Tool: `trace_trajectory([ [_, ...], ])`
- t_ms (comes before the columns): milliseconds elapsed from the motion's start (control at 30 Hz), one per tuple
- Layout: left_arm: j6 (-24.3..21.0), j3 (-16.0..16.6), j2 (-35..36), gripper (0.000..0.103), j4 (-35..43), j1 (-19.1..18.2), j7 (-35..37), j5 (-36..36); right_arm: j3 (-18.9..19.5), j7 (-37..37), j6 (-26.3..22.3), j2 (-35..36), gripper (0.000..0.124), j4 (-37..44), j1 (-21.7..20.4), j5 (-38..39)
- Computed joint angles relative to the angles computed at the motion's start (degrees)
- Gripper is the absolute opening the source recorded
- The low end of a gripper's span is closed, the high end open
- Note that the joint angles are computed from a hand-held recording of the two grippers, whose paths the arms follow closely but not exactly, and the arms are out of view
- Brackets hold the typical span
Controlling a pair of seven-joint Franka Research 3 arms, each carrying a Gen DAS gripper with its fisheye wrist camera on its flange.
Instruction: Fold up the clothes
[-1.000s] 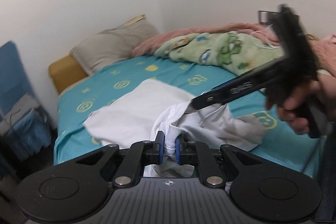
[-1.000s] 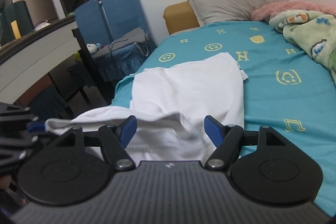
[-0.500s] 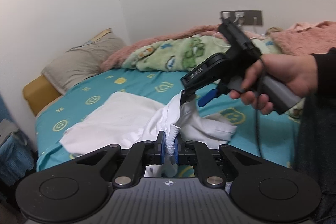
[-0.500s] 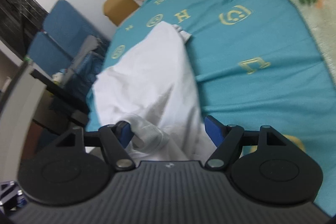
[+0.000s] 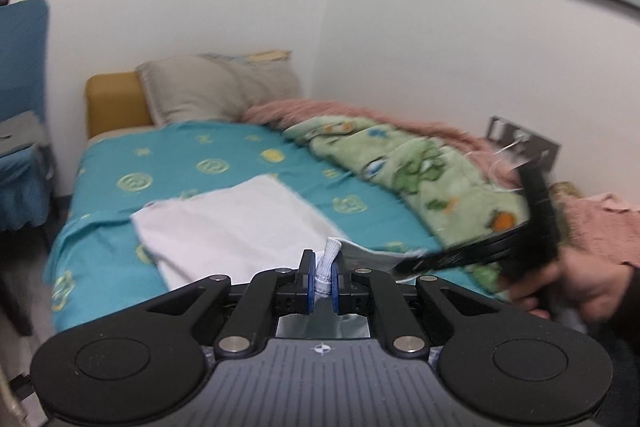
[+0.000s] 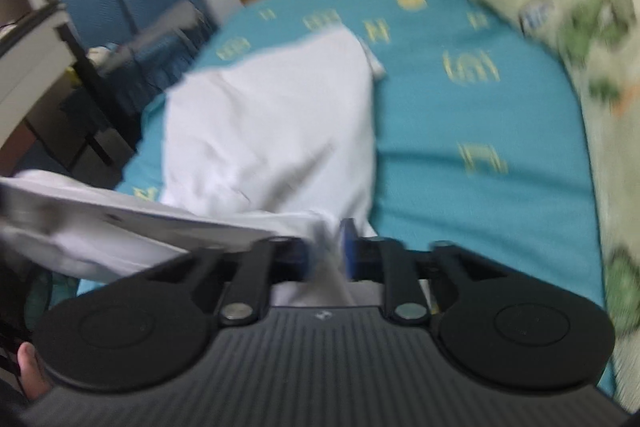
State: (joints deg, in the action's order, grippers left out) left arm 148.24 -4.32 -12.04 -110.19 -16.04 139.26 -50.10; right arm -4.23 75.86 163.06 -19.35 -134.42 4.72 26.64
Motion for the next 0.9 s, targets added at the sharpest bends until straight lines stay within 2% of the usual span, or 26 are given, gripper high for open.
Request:
trace_trajectory([
  [100, -0.5, -1.2, 1.0, 0.011, 0.7, 1.7, -6.7, 7.1, -3.0, -6.4, 4.1, -1.8, 0.01, -1.1, 4.9, 6.0],
  [200, -0.6, -2.3, 2.0, 0.02, 1.2, 3.2, -13.7, 14.8, -6.4, -13.3, 7.8, -3.2, 0.01, -1.5, 10.3, 12.7],
  [267, -0.3, -2.6, 2.4, 0.037, 1.2, 3.5, -16.8, 18.4, -7.9, -17.2, 9.7, -3.9, 0.01, -1.5, 13.0, 16.0],
  [367, 0.4, -2.9, 2.6, 0.055, 1.0, 3.3, -18.6, 21.3, -7.4, -18.5, 9.2, -4.1, 0.009, -1.2, 12.9, 17.0],
  [467, 0.0, -3.4, 3.1, 0.062, 1.1, 2.8, -19.9, 23.9, -6.2, -18.3, 8.4, -4.2, 0.009, -1.4, 11.9, 17.0],
  [567, -0.6, -4.2, 3.6, 0.064, 0.9, 2.0, -20.5, 26.4, -5.7, -18.1, 8.6, -4.5, 0.009, -1.6, 11.6, 17.4],
  [733, 1.5, -4.9, 2.8, 0.069, -2.0, -1.1, -16.2, 23.6, -5.7, -18.0, 9.0, -4.9, 0.009, -2.0, 11.8, 18.3],
  [833, 6.6, -7.0, 2.8, 0.069, -4.4, -0.8, -22.1, 30.8, -6.0, -18.0, 9.5, -5.1, 0.009, -2.1, 12.2, 19.0],
  [900, 9.9, -7.3, 3.0, 0.069, -5.2, -0.5, -27.8, 33.6, -6.0, -17.8, 9.9, -5.2, 0.009, -2.3, 12.3, 19.3],
])
